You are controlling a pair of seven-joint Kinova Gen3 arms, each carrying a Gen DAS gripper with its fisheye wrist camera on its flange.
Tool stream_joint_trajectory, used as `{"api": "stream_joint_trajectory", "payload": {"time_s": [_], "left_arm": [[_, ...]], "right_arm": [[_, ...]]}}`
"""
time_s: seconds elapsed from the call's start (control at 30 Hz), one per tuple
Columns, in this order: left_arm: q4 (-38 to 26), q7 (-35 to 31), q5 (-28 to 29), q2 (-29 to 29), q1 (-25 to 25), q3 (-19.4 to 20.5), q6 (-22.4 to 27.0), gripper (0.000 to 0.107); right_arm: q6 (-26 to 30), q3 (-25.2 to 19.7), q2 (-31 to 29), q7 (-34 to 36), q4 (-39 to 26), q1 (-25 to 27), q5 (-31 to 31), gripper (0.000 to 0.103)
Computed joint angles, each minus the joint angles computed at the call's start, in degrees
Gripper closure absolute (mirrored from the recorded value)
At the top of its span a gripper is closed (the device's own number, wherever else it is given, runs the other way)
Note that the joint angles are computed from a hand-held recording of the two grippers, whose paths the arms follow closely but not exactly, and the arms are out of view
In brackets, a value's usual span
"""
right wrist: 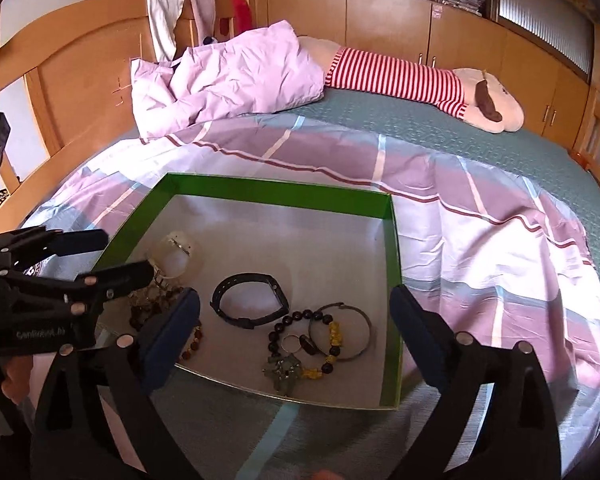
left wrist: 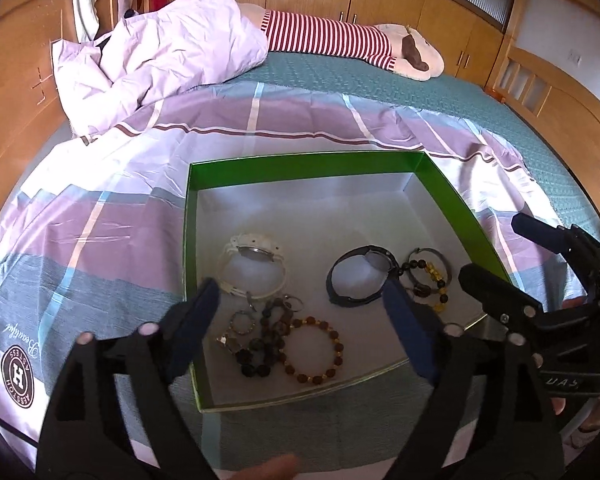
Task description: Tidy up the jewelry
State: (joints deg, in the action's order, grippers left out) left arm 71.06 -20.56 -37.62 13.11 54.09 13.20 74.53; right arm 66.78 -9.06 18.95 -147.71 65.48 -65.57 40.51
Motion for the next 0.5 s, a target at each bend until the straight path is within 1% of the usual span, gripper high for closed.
{"api": "stream_joint_trajectory", "payload": {"time_s": [0.07, 0.17, 0.5], "left_arm": [[-0.88, 0.14, -0.28, 0.6, 0.4, -0.06, 1.25, 0.018], [-0.78, 0.61, 0.0, 0.57, 0.47, -0.34, 1.43, 0.014], [-0.97, 0.35, 0.38, 0.83, 0.44, -0.49, 1.91, 0.012]], "right_arm": [[0.27, 0.05, -0.02, -0.04, -0.09, -0.01, -0.05, 0.009], [0.51, 0.08, -0.19, -0.68, 0.12, -0.17, 0.23, 0.008], [0.54, -0.16, -0.18, -0.35, 0.09, 0.27, -0.48, 0.007]]}}
